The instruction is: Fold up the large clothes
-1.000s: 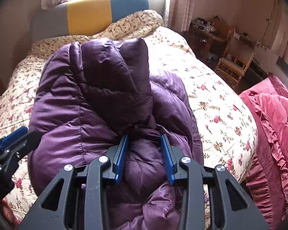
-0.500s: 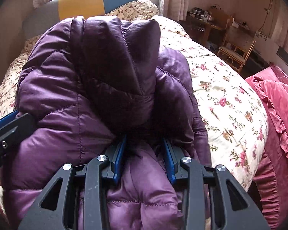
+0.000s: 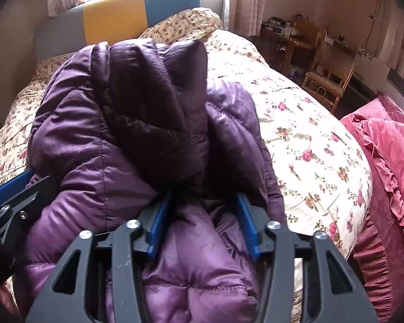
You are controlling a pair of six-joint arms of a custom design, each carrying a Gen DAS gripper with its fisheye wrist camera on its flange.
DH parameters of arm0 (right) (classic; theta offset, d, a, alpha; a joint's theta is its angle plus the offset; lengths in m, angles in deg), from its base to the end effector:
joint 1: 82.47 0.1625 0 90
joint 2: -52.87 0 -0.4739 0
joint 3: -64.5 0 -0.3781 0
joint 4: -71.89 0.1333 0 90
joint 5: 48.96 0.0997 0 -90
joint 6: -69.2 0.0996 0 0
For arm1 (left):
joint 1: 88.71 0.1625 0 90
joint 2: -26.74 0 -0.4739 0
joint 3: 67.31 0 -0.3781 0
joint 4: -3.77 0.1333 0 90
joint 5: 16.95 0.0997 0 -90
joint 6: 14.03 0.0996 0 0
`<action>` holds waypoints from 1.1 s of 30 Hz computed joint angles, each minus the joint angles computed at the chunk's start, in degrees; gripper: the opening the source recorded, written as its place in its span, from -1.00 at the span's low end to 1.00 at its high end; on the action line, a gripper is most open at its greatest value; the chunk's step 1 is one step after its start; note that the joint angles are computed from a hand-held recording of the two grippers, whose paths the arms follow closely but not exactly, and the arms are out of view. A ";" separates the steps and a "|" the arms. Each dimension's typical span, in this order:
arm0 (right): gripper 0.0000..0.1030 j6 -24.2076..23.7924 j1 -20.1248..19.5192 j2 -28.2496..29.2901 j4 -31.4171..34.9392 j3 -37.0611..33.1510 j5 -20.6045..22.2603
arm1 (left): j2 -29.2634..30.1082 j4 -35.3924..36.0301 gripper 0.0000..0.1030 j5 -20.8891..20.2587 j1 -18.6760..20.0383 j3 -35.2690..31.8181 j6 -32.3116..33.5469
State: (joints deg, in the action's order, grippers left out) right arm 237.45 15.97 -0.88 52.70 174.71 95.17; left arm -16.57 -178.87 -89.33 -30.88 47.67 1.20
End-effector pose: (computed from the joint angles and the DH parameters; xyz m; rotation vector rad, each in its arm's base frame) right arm 0.1218 -0.4623 0.1148 -0.1482 -2.0587 0.9618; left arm -0.1762 -0.5871 0.0757 1.0652 2.6290 -0.5838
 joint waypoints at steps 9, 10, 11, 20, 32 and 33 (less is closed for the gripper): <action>0.18 -0.22 -1.12 -1.02 -0.44 1.05 -1.27 | -2.49 -1.18 0.43 1.82 0.35 1.50 -0.61; 0.19 -0.21 -1.21 -1.05 -0.35 1.06 -1.49 | -2.77 -1.64 0.44 2.11 0.40 1.82 -0.63; 0.19 -0.09 -1.40 -1.20 -0.16 1.15 -1.93 | -3.09 -2.46 0.44 2.47 0.57 2.27 -0.69; 0.44 -0.60 -2.07 -2.52 -0.54 2.05 -2.66 | -4.81 4.32 0.56 -1.62 3.95 0.75 -5.22; 0.45 3.21 -7.09 -4.54 1.48 3.61 -12.46 | -0.87 9.39 0.65 -11.72 7.40 -4.44 -8.94; 0.45 3.36 -7.75 -4.94 1.75 3.86 -13.88 | -0.62 9.30 0.65 -12.26 7.43 -4.62 -9.04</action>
